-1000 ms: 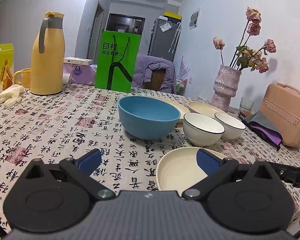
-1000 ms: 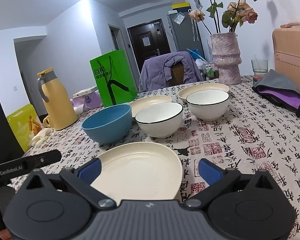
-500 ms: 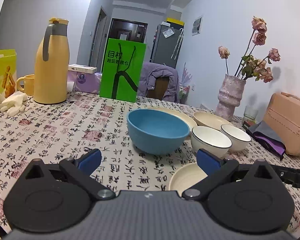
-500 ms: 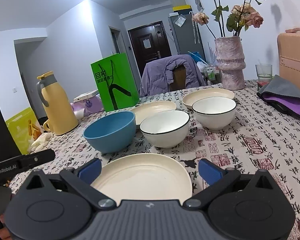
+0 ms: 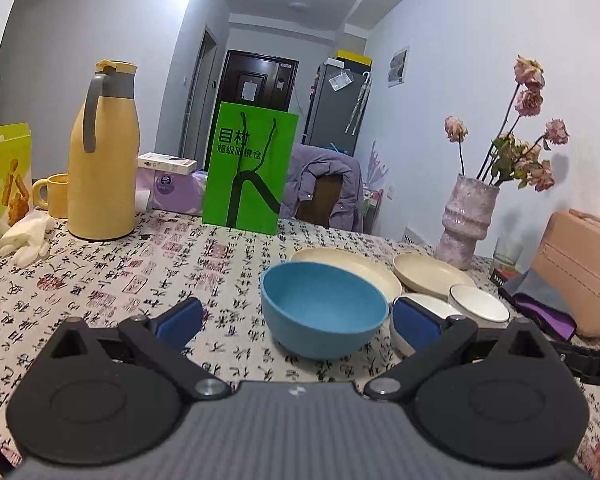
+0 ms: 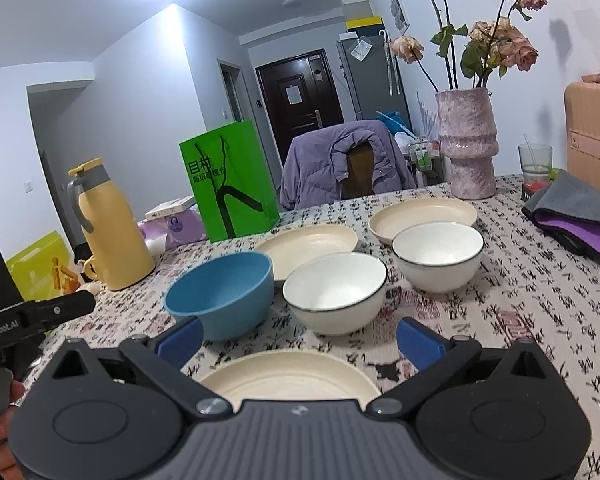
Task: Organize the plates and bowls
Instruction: 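Move both open grippers toward the second cream plate beside the vase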
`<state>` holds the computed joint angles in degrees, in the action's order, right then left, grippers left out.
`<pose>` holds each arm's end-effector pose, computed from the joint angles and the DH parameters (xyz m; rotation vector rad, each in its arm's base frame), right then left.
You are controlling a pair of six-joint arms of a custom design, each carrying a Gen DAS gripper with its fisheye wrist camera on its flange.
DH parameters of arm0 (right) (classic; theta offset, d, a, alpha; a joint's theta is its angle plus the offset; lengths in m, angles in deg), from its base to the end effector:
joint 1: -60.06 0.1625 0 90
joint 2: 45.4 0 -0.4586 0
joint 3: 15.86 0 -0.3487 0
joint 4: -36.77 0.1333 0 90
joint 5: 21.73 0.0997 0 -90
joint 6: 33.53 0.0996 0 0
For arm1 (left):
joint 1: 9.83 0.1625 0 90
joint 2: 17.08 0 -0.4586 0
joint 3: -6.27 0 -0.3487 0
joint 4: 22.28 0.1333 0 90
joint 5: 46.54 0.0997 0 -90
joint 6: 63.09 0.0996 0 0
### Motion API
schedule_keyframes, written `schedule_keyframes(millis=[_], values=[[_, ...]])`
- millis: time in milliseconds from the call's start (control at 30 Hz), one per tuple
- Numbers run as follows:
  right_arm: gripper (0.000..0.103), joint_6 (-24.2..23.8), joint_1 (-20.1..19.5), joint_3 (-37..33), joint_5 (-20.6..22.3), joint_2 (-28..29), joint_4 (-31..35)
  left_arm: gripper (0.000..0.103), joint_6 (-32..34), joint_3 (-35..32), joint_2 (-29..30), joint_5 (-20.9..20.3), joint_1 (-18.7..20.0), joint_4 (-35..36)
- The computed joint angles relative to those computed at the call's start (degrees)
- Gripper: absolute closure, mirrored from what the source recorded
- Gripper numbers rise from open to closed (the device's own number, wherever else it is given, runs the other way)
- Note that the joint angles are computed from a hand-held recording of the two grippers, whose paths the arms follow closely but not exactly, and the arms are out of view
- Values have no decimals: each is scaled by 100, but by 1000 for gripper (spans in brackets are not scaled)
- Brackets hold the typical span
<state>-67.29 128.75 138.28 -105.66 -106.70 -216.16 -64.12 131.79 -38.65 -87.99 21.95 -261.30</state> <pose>0.0141 -0.3597 0.2765 0.3276 -2.2308 1.4566 -0.2811 -0.4188 0.0167 0.7572 2.3310 -1.4060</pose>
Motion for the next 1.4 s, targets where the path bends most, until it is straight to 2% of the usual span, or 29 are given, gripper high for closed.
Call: schedule_keyframes(millis=[433, 900, 1400], values=[[0, 106, 406, -666, -310, -245, 813, 0, 406, -593, -186, -278, 252, 233], [0, 224, 602, -1259, -538, -181, 1308, 0, 558, -1274, -240, -576, 501, 728], [0, 494, 758, -1969, -747, -223, 2120, 0, 569, -1889, -301, -826, 734, 1399]])
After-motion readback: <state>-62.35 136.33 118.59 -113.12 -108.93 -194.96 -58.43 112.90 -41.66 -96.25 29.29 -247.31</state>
